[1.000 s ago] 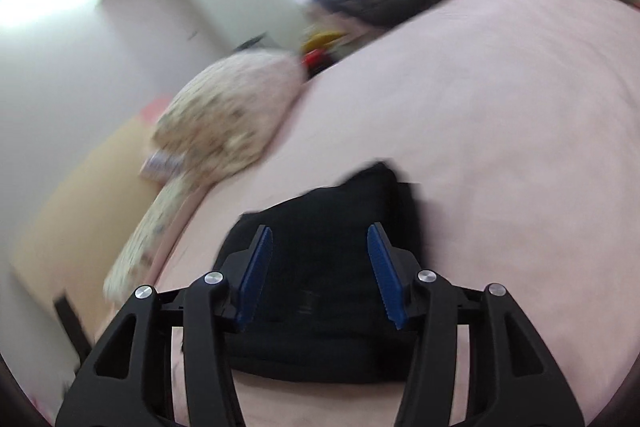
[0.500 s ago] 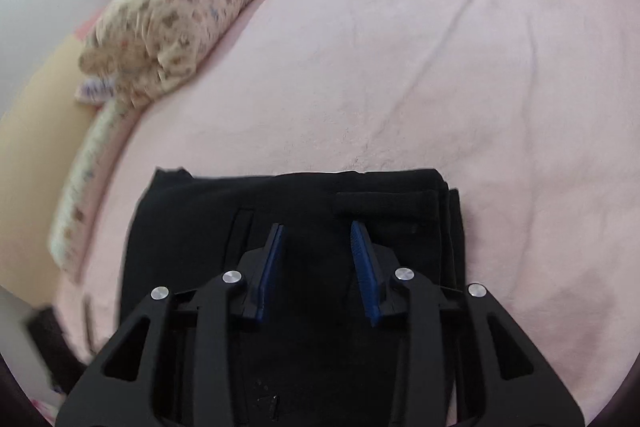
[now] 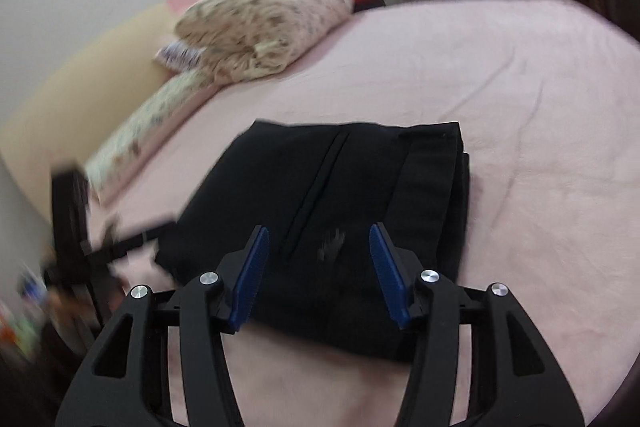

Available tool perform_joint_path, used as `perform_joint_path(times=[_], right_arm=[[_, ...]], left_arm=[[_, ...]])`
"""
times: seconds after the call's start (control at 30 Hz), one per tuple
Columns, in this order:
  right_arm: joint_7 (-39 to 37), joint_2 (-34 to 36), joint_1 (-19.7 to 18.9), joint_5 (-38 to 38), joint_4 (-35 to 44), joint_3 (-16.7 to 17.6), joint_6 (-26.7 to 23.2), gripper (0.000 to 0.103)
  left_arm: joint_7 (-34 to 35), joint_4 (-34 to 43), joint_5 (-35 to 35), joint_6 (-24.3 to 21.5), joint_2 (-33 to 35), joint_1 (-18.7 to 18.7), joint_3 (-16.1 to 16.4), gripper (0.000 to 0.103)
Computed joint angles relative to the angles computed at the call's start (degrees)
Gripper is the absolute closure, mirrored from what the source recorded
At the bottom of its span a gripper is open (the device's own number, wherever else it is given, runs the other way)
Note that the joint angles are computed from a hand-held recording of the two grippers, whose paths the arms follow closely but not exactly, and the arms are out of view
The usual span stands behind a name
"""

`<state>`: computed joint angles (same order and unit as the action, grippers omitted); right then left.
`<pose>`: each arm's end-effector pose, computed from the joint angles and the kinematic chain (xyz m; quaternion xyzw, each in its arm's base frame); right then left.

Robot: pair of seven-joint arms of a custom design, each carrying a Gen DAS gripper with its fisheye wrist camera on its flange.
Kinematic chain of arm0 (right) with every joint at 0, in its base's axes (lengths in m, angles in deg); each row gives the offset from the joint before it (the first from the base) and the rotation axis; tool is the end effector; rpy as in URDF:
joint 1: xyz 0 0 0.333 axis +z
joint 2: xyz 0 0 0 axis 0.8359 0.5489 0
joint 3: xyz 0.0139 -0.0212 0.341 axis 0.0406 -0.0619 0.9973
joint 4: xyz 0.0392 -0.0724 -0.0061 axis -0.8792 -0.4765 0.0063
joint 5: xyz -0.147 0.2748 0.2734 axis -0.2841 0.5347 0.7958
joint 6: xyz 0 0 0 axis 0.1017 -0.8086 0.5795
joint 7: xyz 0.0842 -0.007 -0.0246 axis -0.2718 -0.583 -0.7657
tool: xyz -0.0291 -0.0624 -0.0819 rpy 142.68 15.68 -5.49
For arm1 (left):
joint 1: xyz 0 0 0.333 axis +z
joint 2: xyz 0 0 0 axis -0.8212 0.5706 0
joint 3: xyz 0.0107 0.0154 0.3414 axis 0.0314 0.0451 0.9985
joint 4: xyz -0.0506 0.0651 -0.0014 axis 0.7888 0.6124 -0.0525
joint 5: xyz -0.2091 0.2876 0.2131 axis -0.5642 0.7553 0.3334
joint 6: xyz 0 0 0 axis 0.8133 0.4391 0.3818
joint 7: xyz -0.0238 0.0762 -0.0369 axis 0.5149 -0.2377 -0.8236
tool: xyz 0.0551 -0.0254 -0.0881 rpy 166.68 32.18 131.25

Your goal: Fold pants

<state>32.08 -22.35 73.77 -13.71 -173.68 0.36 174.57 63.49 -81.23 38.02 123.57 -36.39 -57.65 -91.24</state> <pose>0.4935 0.1037 0.5378 -0.7738 0.4483 -0.0364 0.4460 0.3874 -0.1751 0.5267 -0.7324 0.5443 -0.3492 0.2129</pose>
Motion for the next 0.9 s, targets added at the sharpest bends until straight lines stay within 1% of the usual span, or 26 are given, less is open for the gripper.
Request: perform_joint_path(times=[0.07, 0.1, 0.13, 0.17, 0.27, 0.3, 0.37, 0.47, 0.57, 0.6, 0.67, 0.7, 0.73, 0.77, 0.8, 0.83, 0.87, 0.9], right_arm=[[-6.1, -3.4, 1.1, 2.4, -4.5, 0.5, 5.3, 0.048], [-8.6, -4.5, 1.9, 3.6, -6.0, 0.6, 7.9, 0.048], [-11.4, -5.3, 3.0, 5.0, -7.4, 0.7, 10.9, 0.048], [-12.6, -5.3, 3.8, 5.4, -7.8, 0.7, 12.4, 0.048], [-9.8, -4.4, 4.0, 0.5, -8.2, 1.8, 14.7, 0.048], [-8.4, -4.0, 3.9, -1.7, -8.4, 1.9, 14.8, 0.048], [-5.1, -3.5, 3.8, -5.9, -8.7, 2.1, 14.8, 0.048], [-2.2, -2.9, 4.4, -10.2, -9.2, 2.0, 15.5, 0.047], [-1.8, -2.9, 6.0, -11.0, -9.6, 0.7, 16.3, 0.046], [-2.4, -2.8, 6.7, -10.3, -9.4, -0.3, 15.8, 0.044], [-2.2, -3.6, 7.1, -9.7, -9.3, -0.9, 14.7, 0.045], [-2.1, -3.9, 7.3, -9.0, -8.6, -1.9, 12.8, 0.045], [-3.2, -4.4, 8.0, -6.2, -7.4, -3.9, 9.9, 0.044], [-5.0, -4.7, 8.3, -3.1, -6.1, -5.7, 7.4, 0.033], [-5.9, -4.7, 7.9, -0.6, -4.9, -6.9, 5.1, 0.015], [-5.5, -4.0, 7.2, 1.3, -3.0, -8.2, 2.0, 0.008], [-4.1, -2.6, 6.2, 2.2, -1.0, -9.3, -1.5, 0.004], [-2.2, -0.8, 5.2, 3.0, 1.3, -10.4, -5.5, 0.004]], left_arm=[[-2.3, 0.3, 4.8, 1.5, -0.4, 5.2, -5.6, 0.002], [-3.2, 0.3, 6.4, 2.0, -0.5, 6.7, -7.3, 0.002], [-3.7, 0.5, 7.4, 1.7, -0.5, 7.2, -7.9, 0.002], [-3.7, 0.9, 8.2, 0.7, 0.0, 7.2, -8.5, 0.002], [-2.8, 2.7, 9.2, -3.9, 2.8, 5.1, -7.1, 0.002], [-3.3, 3.3, 10.3, -4.6, 3.8, 5.3, -7.4, 0.002], [-3.1, 4.1, 11.2, -6.5, 5.1, 4.0, -6.2, 0.002], [-2.9, 3.9, 11.3, -6.3, 6.8, 1.9, -3.5, 0.002], [-2.8, 2.7, 10.3, -3.4, 7.5, 0.4, -1.1, 0.002], [-2.7, 2.3, 9.8, -2.7, 7.5, 0.1, -0.6, 0.002], [-2.1, 2.0, 8.5, -2.5, 7.1, -0.6, 0.2, 0.002], [-1.6, 2.1, 7.9, -2.9, 6.7, -1.0, 0.6, 0.002], [-1.5, 2.4, 7.8, -3.6, 6.1, -0.7, 0.4, 0.002], [-2.1, 2.8, 9.3, -4.7, 4.9, 0.9, -0.7, 0.002], [-2.7, 3.0, 10.6, -5.0, 3.9, 2.3, -1.6, 0.002], [-2.8, 2.8, 11.6, -4.4, 3.1, 3.2, -1.6, 0.002], [-2.0, 2.2, 11.3, -2.1, 2.5, 3.1, 0.1, 0.002], [-0.9, 1.8, 9.3, -0.6, 2.6, 2.2, 2.4, 0.002]])
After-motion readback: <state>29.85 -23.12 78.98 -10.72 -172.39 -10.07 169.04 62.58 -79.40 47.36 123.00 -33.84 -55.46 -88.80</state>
